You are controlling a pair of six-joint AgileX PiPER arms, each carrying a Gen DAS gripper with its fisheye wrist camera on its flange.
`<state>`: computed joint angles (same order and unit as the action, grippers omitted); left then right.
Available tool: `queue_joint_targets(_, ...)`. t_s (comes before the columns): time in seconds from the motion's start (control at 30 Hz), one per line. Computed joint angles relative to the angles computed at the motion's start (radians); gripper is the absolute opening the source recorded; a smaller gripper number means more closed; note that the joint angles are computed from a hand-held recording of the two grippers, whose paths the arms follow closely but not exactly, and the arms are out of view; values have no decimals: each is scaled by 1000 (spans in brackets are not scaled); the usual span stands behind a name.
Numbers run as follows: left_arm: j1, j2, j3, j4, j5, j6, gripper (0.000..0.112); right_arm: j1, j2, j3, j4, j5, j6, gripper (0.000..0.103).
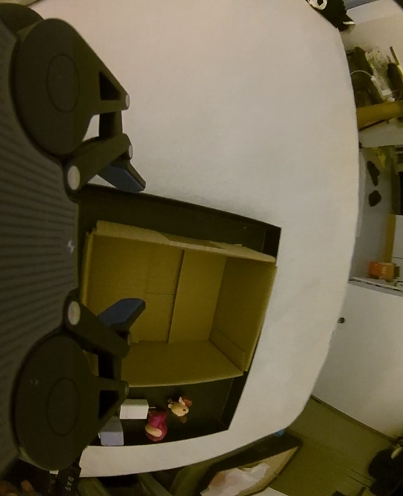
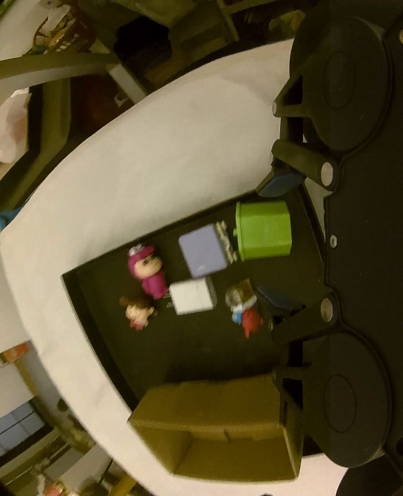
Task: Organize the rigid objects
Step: 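Move the right gripper over the green container and close on it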
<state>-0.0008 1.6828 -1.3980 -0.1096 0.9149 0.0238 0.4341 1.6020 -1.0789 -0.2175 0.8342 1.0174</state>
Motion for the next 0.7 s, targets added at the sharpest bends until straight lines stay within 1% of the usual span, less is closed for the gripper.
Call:
queue_joint_targets(0.23,-28,83,-43,50,16,-50,71,-50,103,-21,66,-1,-82,59)
queue_joint_targets(0.3,-28,97,-52,60,23,-65,71,-70,144,-43,102,-2,-111,53)
queue_joint_targets(0.43,-33,123,-69,73,24,-84,69,-82,191,-66,118,-12,-144,53)
queue_joint_targets(0.5,-39,131,-73,85,24,-87,67,-75,207,-80,102,-12,-149,53)
queue_joint_targets(0.6,-47,140,-73,101,22,-100,62,-76,224,-90,125,-11,-167,53)
queue_joint_targets(0.7,-58,145,-56,130,-8,-108,55,-82,242,-86,153,-30,-198,53)
